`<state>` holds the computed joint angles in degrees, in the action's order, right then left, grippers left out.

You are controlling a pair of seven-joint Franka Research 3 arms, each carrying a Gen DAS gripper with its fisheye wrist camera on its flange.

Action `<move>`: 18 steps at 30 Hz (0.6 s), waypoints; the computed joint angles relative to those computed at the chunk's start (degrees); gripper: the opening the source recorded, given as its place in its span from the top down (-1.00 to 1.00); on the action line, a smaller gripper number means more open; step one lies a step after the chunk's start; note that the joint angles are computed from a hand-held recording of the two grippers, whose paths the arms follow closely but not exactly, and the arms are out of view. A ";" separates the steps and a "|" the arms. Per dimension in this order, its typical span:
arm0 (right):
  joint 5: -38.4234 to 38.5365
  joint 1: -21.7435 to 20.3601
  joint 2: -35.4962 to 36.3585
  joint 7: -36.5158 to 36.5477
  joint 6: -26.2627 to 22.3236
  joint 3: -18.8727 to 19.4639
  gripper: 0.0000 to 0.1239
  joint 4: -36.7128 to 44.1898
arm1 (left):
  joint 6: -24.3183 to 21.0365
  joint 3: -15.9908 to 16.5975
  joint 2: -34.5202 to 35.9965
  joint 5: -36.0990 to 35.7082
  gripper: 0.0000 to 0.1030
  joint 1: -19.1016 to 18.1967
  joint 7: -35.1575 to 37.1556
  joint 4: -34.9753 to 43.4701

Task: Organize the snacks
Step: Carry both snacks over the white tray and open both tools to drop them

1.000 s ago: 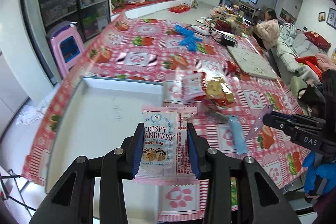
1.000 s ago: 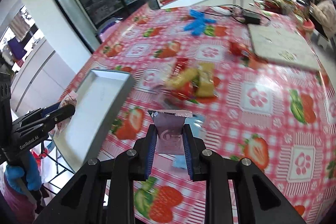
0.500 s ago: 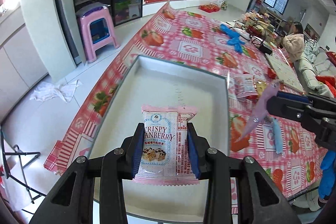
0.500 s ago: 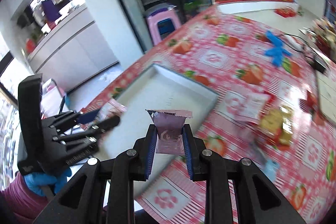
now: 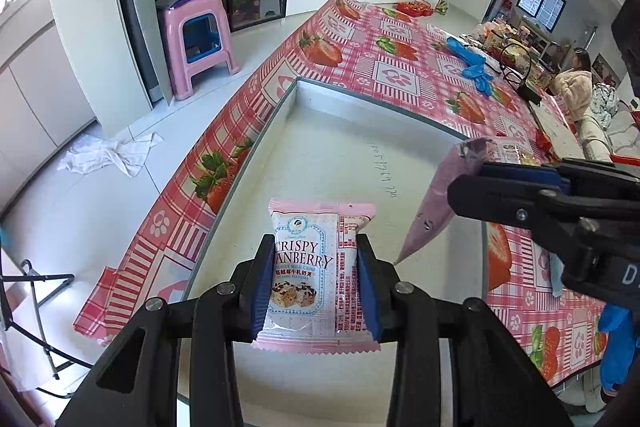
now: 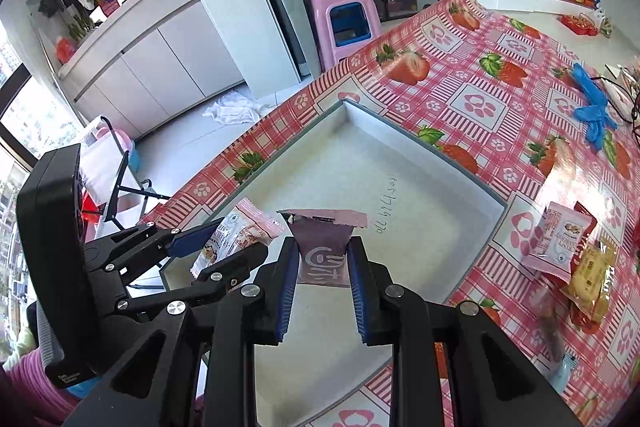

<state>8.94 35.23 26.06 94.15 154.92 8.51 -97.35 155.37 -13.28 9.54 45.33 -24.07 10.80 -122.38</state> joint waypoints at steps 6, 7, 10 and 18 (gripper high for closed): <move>-0.76 0.49 2.32 0.98 -2.62 -0.66 0.56 3.07 | 0.27 0.22 1.76 -1.15 0.19 0.10 1.12 0.83; -1.00 0.64 2.71 1.39 -3.11 -0.89 0.57 3.57 | 0.23 0.28 1.99 -1.29 0.18 0.01 1.29 0.96; -1.53 0.81 3.36 2.33 -3.82 -1.29 0.56 4.33 | -0.26 0.56 2.49 -1.07 0.14 -0.43 1.28 1.36; -1.60 0.35 3.25 3.93 -3.93 -1.73 -0.26 3.62 | -1.86 0.75 2.59 0.83 -0.60 -1.19 0.36 2.45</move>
<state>7.34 35.59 29.31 98.07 150.99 6.79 -93.73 153.50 -12.54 12.13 46.16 -25.26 11.16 -119.93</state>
